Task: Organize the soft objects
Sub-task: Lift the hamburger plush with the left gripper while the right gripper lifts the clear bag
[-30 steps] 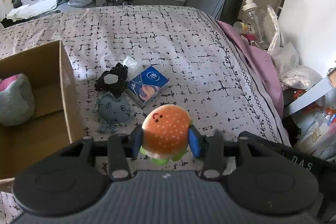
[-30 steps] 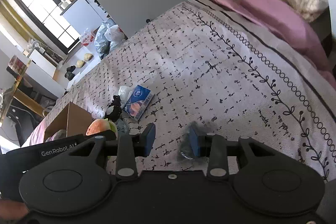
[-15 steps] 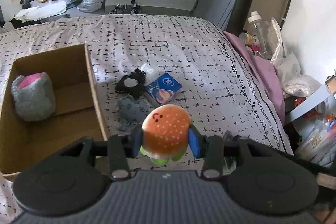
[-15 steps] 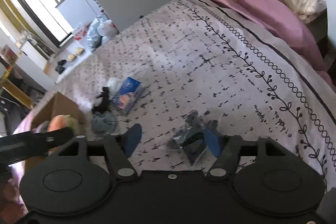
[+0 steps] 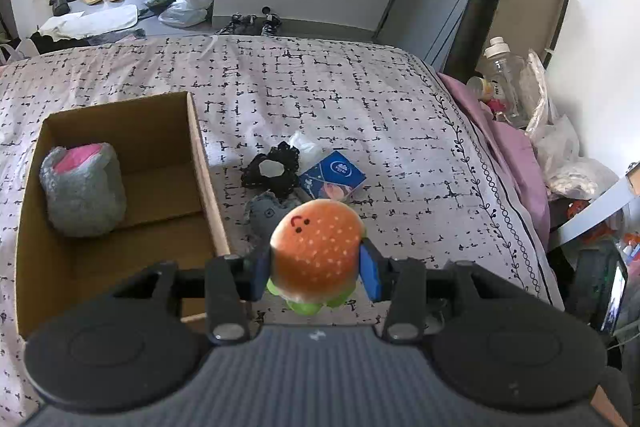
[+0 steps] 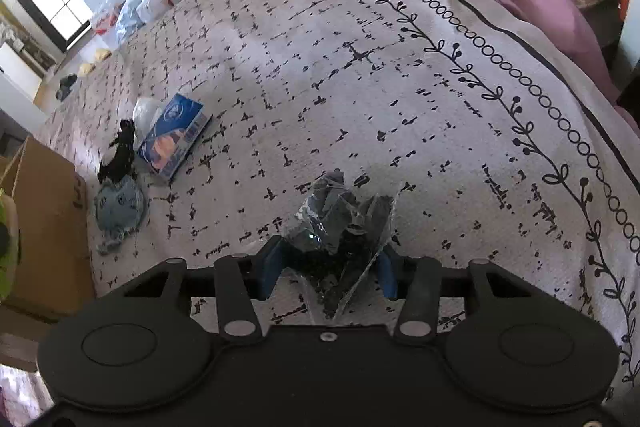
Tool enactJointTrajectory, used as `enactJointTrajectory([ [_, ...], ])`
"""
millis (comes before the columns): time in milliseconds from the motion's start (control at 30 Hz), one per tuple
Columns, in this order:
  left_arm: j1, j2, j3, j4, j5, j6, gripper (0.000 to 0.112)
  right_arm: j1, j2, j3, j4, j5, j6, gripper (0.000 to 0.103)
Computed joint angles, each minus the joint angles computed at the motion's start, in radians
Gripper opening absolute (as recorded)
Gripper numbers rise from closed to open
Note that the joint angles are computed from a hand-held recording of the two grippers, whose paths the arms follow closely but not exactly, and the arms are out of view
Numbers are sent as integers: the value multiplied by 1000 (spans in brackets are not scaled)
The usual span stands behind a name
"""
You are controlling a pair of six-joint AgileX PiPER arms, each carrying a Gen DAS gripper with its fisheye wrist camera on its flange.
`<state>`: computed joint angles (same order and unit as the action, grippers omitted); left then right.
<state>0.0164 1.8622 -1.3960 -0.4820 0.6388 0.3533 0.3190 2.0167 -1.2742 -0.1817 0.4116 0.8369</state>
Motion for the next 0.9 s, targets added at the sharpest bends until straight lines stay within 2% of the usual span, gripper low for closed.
enactJointTrajectory([
  [67,-1,3,-3,9,1,-8,44,4,-12,-3,42,10,-54,39],
  [233,-4,10,-17,19,2,-28,44,20,-66,29,57,-26,-79,38],
  [567,19,-11,-35,-8,24,-6,44,80,-138,23,-112,-22,42,38],
  [900,84,-23,-32,-22,26,18,44,136,-165,-31,-163,-1,65,38],
])
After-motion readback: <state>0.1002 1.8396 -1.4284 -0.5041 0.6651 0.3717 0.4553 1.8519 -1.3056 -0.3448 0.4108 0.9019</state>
